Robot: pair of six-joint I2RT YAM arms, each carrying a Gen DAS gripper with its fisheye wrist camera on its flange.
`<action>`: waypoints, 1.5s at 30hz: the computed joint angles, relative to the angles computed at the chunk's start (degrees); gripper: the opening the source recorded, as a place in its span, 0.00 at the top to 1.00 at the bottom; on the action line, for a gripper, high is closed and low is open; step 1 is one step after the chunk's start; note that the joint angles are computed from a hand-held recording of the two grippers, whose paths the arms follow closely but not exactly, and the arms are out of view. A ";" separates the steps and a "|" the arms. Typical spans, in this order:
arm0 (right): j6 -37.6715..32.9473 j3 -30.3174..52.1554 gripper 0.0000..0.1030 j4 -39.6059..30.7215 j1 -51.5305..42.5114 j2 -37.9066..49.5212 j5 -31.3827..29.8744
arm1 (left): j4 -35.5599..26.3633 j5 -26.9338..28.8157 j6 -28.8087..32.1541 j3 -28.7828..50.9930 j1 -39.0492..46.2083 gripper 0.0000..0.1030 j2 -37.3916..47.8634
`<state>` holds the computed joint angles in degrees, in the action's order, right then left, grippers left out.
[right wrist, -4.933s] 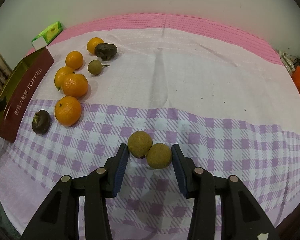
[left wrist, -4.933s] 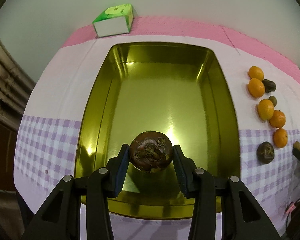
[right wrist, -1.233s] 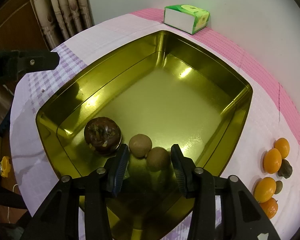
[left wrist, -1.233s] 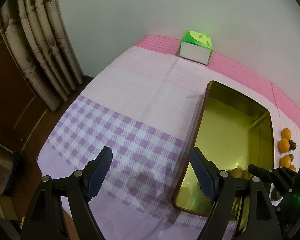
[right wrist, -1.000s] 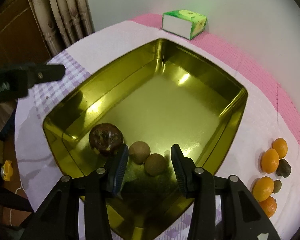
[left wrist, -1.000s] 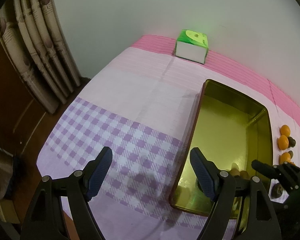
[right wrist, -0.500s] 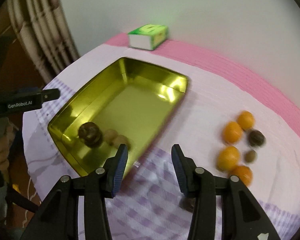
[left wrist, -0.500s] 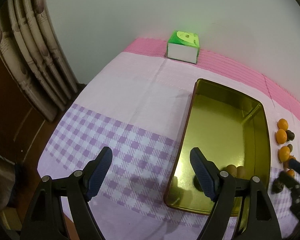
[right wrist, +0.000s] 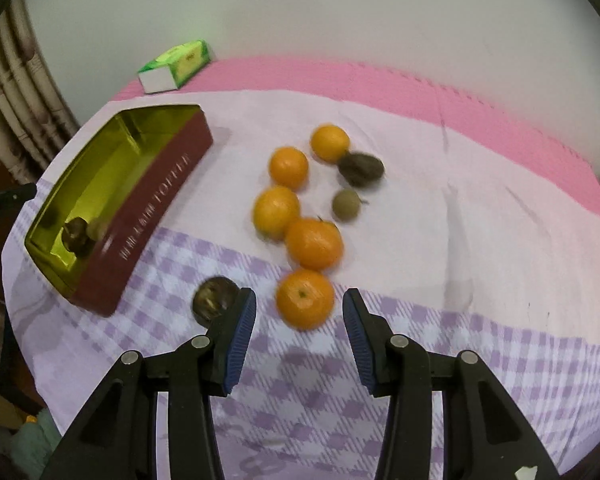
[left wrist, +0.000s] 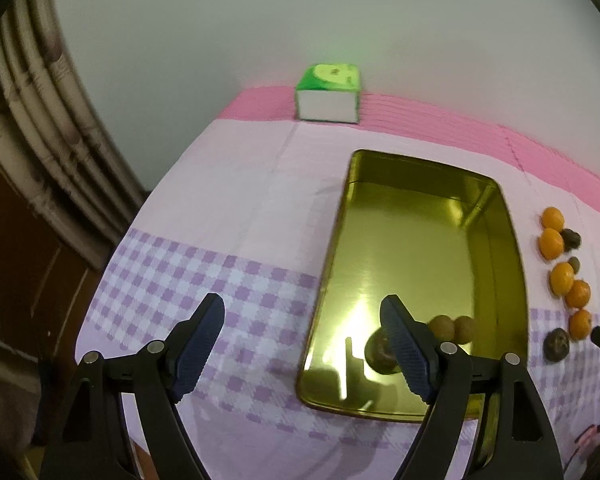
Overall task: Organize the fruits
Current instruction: 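Grasp the second dark brown fruit with the left gripper while the right gripper grasps a mandarin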
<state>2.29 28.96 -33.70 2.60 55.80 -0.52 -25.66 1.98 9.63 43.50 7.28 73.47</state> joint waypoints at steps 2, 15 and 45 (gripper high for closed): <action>-0.49 -1.07 0.58 0.83 -1.07 0.12 -1.28 | 0.17 -0.36 0.10 -0.83 -1.43 0.22 -1.67; -1.53 -3.34 0.61 9.34 -2.73 7.56 -4.18 | -5.14 -3.03 -6.19 -2.17 -18.76 0.22 -7.24; -18.12 -6.14 0.65 8.00 -29.31 4.51 -12.52 | -0.11 -2.80 -23.45 4.79 -46.83 0.28 14.49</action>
<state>-15.82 22.82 -25.70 -26.71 60.31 -13.04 -25.76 -0.83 -13.83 48.29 -39.55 87.97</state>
